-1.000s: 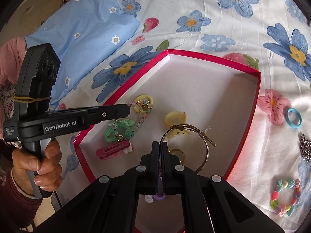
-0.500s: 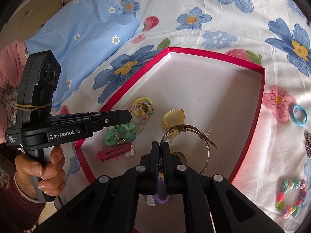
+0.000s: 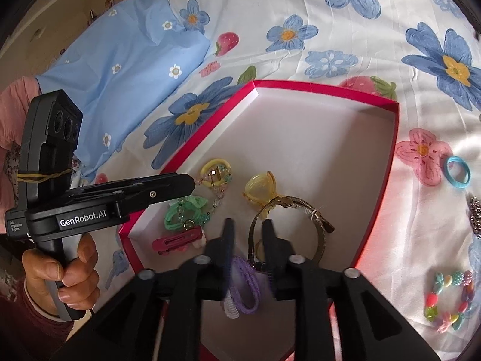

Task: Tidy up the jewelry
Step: 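Move both open tools back toward the remaining jewelry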

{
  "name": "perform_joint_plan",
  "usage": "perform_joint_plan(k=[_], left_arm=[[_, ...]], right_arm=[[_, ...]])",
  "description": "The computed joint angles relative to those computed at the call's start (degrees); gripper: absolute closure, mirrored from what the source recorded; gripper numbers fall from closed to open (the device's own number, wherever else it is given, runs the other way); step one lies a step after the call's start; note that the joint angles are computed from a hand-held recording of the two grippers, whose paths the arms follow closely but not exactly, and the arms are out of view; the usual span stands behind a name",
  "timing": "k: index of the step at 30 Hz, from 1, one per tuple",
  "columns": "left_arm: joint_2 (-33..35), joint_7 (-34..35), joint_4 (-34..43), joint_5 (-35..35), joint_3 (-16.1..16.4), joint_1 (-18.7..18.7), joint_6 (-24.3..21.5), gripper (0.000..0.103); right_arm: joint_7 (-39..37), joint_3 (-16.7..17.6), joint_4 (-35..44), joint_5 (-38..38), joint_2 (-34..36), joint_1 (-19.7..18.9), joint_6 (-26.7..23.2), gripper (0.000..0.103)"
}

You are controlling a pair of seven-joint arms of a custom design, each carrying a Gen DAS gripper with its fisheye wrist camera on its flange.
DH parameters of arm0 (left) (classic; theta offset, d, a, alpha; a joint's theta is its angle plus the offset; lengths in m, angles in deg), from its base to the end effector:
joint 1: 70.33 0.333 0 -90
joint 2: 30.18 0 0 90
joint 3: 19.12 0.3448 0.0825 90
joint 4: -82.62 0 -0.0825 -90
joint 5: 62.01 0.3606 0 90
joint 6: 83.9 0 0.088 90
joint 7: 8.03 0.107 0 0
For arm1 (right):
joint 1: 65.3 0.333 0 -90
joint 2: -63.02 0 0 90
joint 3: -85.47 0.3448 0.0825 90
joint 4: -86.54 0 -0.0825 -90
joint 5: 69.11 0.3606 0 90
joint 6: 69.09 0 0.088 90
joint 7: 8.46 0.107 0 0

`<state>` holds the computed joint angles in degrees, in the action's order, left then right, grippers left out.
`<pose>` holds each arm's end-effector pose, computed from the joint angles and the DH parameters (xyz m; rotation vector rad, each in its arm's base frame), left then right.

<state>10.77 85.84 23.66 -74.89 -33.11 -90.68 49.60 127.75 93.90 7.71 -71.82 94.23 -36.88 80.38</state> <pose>0.6891 -0.3821 0.5284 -1.5657 2.5053 -1.0627 0.6181 0.4274 0.5155 -1.5681 1.8788 -0.0173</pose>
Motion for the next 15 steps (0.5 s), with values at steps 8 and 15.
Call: perform_joint_plan(k=[8, 15], left_arm=[[-3.39, 1.05, -4.18, -0.62, -0.47, 0.32, 1.88, 0.06], [-6.26, 2.75, -7.72, -1.93, -1.33, 0.61, 3.22, 0.053]], right_arm=[[2.8, -0.98, -4.25, -1.12, -3.22, 0.48, 2.35, 0.074], [10.63, -3.75, -12.76, -6.51, -10.03, 2.05, 5.8, 0.062]])
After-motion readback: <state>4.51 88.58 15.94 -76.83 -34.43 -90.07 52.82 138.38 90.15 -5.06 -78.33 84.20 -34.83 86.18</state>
